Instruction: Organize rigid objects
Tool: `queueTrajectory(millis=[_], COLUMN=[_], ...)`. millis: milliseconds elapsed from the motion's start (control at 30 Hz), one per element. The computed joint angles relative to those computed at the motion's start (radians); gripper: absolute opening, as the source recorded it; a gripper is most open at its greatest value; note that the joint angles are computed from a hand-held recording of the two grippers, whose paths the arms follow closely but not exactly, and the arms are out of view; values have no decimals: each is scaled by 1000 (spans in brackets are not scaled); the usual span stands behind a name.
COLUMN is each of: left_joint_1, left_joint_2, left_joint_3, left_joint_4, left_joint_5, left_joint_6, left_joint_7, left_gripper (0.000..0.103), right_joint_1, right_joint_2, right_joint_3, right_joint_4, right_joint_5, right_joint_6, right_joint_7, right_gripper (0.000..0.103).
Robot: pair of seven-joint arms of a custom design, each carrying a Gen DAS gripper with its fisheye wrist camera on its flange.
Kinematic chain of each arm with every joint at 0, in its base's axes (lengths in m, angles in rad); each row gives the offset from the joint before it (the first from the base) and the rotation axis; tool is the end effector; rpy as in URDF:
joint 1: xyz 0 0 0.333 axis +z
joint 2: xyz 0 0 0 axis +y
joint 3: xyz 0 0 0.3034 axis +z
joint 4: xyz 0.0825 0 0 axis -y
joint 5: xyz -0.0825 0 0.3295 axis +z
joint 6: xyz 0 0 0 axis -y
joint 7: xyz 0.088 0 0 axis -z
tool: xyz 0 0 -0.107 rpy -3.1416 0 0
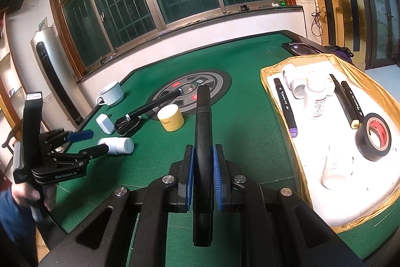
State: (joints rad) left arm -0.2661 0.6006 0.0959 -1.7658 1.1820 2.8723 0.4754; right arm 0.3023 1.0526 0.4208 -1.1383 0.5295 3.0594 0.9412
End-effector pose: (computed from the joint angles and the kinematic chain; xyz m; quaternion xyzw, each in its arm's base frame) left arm 0.6128 -0.1662 0.2822 -0.5940 0.7203 -0.1504 0.3251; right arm 0.6685 0.3509 0.2944 -0.7485 0.4642 -0.0878 0.4655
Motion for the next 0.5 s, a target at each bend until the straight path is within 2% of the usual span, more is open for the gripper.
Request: queueTrajectory(millis=[67,133,200,267,333,400,467,500], left_joint_1=[41,32,47,25,25,-12,-31,-17], left_joint_2=[20,42,69,92,112,120,117,106], left_joint_3=[-58,-54,-78,-53,-54,-10,8,-7], left_joint_4=[21,52,85,113,131,138,137,122], left_joint_5=[-81,-108,-180,-185,-222,-206,-208,-231], left_joint_6=[-36,-66,-92,-95,-98,-92,-114,-113], left_joint_7=[189,269,373,399,438,386,347,347], left_gripper=[58,58,58,58,56,48,41,41], right_joint_1=[3,5,6,7,10,13,15,15], right_joint_2=[0,-1,-5,-9,-12,-14,-14,-13], right_joint_3=[-4,-3,-2,-2,-8,-14,-17,-17], right_joint_4=[1,1,-5,-11,-12,-13,-13,-12], right_joint_5=[0,-1,-3,-4,-7,-10,-14,-16], right_joint_6=[-3,-4,1,8,9,10,11,13], right_joint_7=[7,7,3,2,8,16,21,22], right_gripper=[13,13,13,13,13,13,13,13])
